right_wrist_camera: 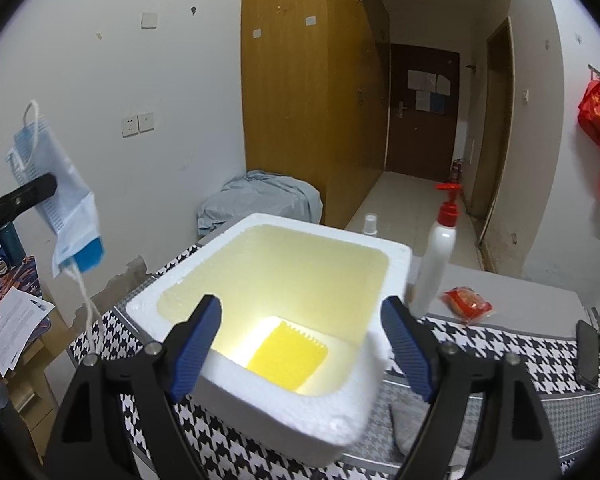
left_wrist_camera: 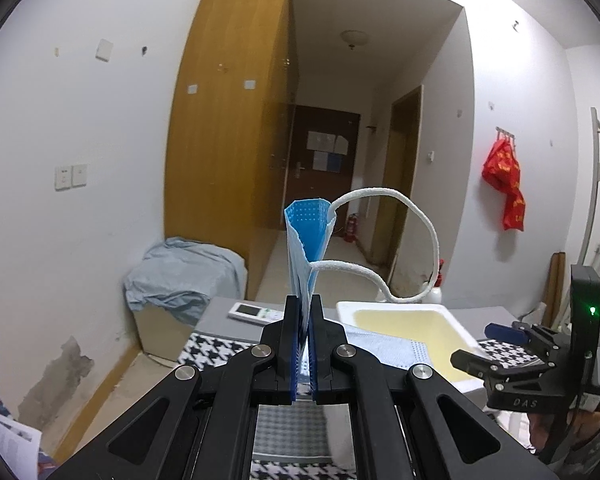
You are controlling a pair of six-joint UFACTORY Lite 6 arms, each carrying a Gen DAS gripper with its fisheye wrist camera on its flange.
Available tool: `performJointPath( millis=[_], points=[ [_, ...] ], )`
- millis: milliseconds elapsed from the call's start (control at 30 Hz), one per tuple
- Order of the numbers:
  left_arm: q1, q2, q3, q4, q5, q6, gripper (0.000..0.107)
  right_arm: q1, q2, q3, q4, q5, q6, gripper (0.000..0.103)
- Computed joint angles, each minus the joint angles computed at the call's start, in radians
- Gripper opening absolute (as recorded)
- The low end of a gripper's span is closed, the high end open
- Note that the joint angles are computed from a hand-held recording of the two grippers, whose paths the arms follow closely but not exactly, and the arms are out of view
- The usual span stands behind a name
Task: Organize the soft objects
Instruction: 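Lower the blue mask into the foam box and open the left gripper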
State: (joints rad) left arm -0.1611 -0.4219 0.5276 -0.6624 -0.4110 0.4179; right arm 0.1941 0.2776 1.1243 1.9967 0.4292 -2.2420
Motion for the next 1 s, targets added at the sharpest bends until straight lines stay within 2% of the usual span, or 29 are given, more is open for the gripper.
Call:
performJointPath(
  millis=[133, 367, 800, 1000],
  points=[
    [-0.019, 0.067, 0.054, 0.025, 0.003, -0.021, 0.004, -0.049, -0.015, -0.027, 0.009, 0.035, -0.017, 0.094],
    [-0.047, 0.196, 0.167, 0.093, 0.022, -0.07, 0.004, -0.123, -0.037, -0.071, 0.039, 0.073, -0.069, 0.099],
    [-0.092, 0.441, 0.4, 0.143, 0.064, -0.108, 0.004, -0.293, -0.033, -0.116, 0.014, 0.158, -0.08, 0.1],
    [-0.114, 0.542, 0.499, 0.079, 0.081, -0.055, 0.004, -0.336, -0.02, -0.115, 0.011, 0.169, -0.092, 0.1]
  ],
)
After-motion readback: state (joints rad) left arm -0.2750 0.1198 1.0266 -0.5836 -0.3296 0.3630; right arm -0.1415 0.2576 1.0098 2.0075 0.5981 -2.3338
